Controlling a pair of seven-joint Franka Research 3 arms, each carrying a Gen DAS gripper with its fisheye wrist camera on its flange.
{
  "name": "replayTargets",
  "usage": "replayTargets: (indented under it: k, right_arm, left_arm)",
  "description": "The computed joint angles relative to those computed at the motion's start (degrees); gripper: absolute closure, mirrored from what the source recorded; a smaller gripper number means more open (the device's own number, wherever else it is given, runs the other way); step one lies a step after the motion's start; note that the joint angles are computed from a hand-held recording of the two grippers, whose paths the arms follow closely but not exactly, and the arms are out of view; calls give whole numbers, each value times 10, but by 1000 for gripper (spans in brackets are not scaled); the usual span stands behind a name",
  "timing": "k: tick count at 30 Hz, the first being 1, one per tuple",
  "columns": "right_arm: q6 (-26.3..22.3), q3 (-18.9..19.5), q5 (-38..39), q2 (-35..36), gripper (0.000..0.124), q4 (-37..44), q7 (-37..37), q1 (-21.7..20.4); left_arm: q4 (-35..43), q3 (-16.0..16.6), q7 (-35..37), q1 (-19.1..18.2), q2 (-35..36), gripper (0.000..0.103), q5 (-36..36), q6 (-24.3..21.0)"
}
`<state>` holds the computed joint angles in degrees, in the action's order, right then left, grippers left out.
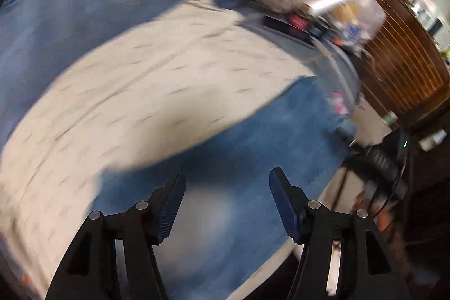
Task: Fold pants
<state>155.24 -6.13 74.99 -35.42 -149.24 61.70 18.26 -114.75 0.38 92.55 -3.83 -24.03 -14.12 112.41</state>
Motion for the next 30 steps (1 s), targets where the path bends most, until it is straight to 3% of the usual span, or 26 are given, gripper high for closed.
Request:
replayTargets:
  k: [3, 6, 10, 17, 20, 22, 23, 25, 26, 28, 30]
  right_arm:
    - [-5, 1, -24, 16, 73, 7, -3, -4]
    - [-18, -22, 20, 17, 75, 2, -45, 6]
    - [-38, -20, 45, 21, 74, 3, -78, -6]
    - [-59, -17, 132, 14, 73, -10, -153, -20]
    - [-84, -20, 173, 12, 73, -18, -185, -33]
    - [-103, -22, 204, 13, 78, -23, -204, -44]
    - [-112, -22, 214, 17, 88, -24, -206, -50]
    - [-118, -16, 221, 25, 105, -22, -201, -64]
    - [-113, -9, 219, 29, 112, -18, -195, -69]
    - [-103, 2, 210, 30, 114, -13, -184, -76]
    - [-73, 25, 180, 16, 118, -8, -173, -79]
  left_arm:
    - [97, -15, 11, -15, 126, 43, -23, -9]
    - [171, -42, 17, -8, 219, 43, -14, -2]
    - [247, -68, 29, 11, 305, 42, -22, -14]
    - [297, -107, 61, 16, 397, 41, 0, -2]
    - [289, -119, 63, 19, 407, 31, -16, 35]
    - [295, -131, 75, 27, 419, 32, -55, 27]
    - [294, -135, 81, 29, 421, 32, -67, 26]
    - [272, -137, 93, 26, 411, 48, -72, 52]
    - [265, -137, 98, 25, 406, 66, -70, 57]
    - [252, -134, 105, 26, 393, 92, -69, 61]
    - [234, -133, 123, 37, 371, 95, -99, 66]
